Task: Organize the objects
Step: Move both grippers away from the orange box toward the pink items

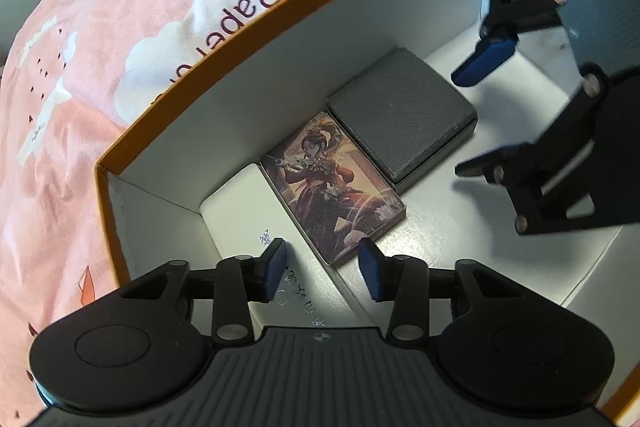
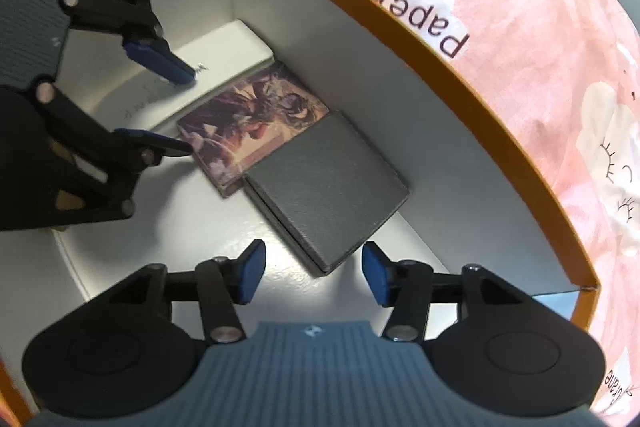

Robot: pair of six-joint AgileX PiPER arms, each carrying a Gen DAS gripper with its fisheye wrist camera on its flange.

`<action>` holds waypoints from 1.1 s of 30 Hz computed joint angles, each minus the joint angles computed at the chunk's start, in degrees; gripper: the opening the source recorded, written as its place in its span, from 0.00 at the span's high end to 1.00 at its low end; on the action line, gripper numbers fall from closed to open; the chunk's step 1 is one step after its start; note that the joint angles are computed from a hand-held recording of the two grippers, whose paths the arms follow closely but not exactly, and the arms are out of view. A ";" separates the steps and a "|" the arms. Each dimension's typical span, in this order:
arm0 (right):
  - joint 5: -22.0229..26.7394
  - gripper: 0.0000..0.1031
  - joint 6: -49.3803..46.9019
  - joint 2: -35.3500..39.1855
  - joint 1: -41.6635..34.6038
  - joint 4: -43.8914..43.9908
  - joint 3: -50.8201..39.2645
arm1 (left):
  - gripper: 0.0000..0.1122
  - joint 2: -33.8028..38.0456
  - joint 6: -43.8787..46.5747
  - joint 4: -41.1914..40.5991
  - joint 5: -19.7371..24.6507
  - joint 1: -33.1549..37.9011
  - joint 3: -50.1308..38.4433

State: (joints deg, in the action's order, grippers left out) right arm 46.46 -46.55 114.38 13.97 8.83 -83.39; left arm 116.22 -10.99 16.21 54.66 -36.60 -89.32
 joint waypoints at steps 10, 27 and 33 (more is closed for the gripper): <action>-3.14 0.45 -5.54 -15.48 -5.36 13.69 13.08 | 0.61 -20.36 -17.22 3.92 -9.67 -3.62 16.66; 4.14 0.44 -19.48 -55.36 -20.59 40.09 51.89 | 0.61 -46.51 -70.56 17.75 -2.11 -30.68 40.88; -6.97 0.49 -6.37 -64.03 -3.15 29.76 63.52 | 0.61 -41.96 -75.51 13.64 1.04 -39.09 43.54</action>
State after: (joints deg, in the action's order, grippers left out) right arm 39.49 -52.92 50.35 10.82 38.58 -19.86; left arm 74.26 -86.50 29.85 55.70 -75.69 -45.78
